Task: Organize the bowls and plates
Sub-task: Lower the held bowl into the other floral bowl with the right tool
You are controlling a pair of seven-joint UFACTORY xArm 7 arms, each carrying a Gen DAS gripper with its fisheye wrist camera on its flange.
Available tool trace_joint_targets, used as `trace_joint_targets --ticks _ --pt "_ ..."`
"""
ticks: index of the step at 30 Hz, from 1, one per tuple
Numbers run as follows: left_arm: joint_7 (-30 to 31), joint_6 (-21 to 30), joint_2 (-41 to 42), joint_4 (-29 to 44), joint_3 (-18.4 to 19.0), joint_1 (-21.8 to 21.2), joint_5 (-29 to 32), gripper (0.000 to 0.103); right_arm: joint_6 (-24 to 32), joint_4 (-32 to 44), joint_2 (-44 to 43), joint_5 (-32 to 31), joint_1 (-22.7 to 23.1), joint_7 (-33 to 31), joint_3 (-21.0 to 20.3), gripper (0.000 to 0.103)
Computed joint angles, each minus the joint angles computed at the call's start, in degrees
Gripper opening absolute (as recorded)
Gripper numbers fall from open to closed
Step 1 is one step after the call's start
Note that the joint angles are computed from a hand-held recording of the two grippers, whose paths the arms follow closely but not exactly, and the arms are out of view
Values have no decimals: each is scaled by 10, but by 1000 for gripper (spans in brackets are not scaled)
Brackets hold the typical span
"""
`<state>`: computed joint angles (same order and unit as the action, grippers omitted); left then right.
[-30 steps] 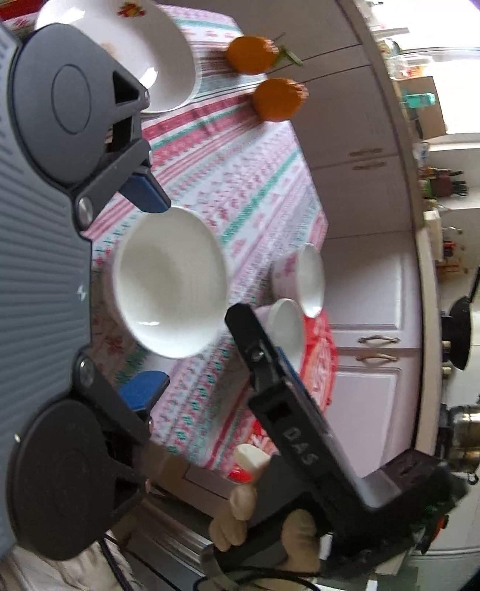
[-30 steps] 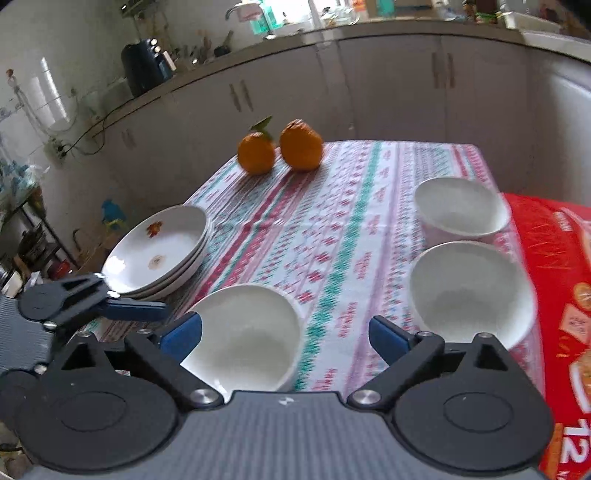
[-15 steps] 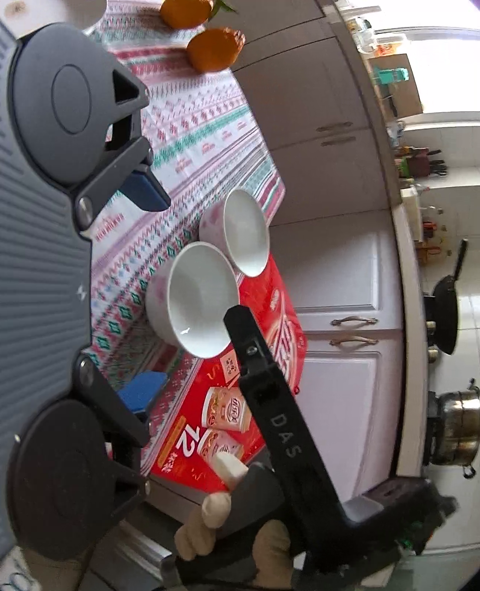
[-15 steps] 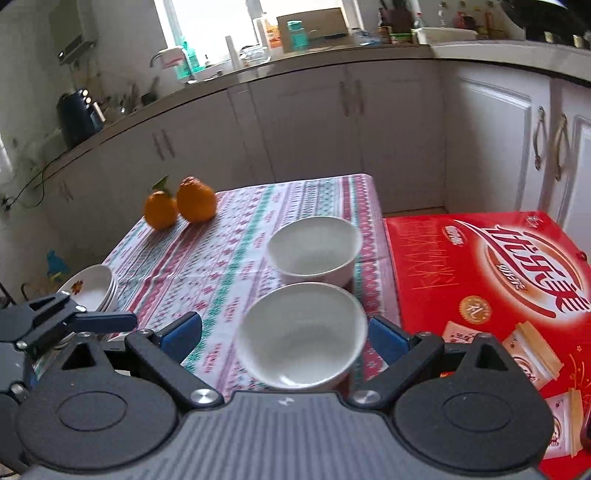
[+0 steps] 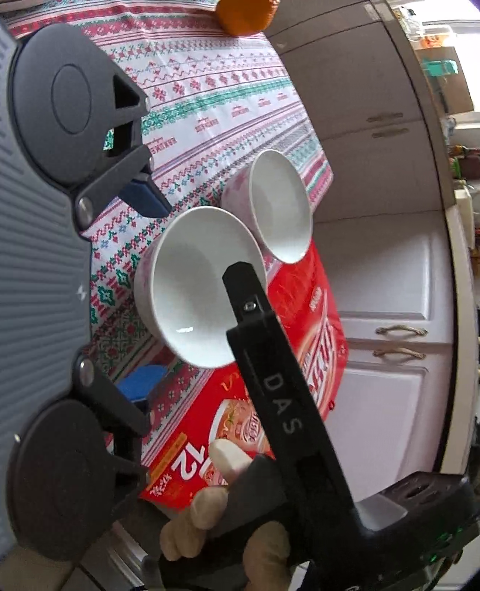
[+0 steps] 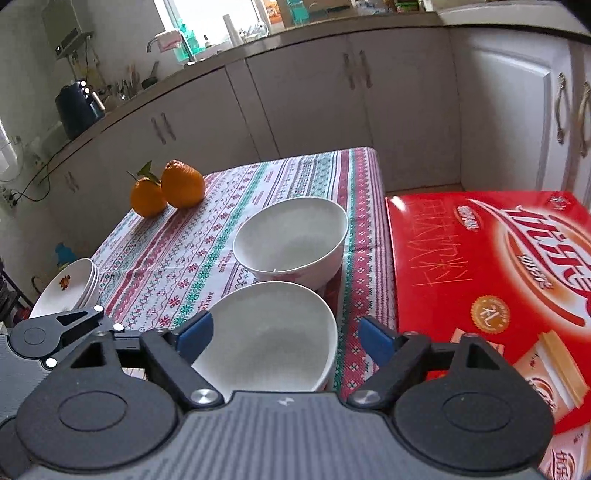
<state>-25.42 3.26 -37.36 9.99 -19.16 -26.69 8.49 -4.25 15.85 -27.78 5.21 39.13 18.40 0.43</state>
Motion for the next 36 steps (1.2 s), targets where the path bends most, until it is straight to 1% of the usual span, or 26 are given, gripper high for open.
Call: trace_joint_targets --ticks 2,5,12,16,20,25,28,30,33,36 --pt "-3 1 13 6 2 3 -3 83 -5 6 14 1 26 -13 -33 82" --pt "-6 2 25 12 -2 10 -2 78 -14 11 28 4 59 -29 -71 81" --pt "-12 -1 38 23 -15 25 7 78 -23 15 37 10 117 -54 -140 77" --pt "-16 -4 38 22 -18 27 10 78 -23 18 38 16 161 -71 -187 74" --pt "-12 -5 39 22 -10 23 10 78 -25 17 34 24 191 -84 -216 72" --pt "-11 -8 39 21 -10 23 9 78 -30 16 24 30 234 -96 -256 71" --pt "-10 -10 38 19 -9 22 9 78 -25 18 29 33 214 -93 -231 71" --pt "-8 -10 37 18 -7 20 8 78 -24 18 29 35 208 -92 -223 72" --pt "-3 -8 32 15 6 7 3 78 -19 18 27 40 198 -90 -211 72" --pt "2 5 18 13 12 -2 -1 78 -13 19 24 45 182 -88 -188 72"
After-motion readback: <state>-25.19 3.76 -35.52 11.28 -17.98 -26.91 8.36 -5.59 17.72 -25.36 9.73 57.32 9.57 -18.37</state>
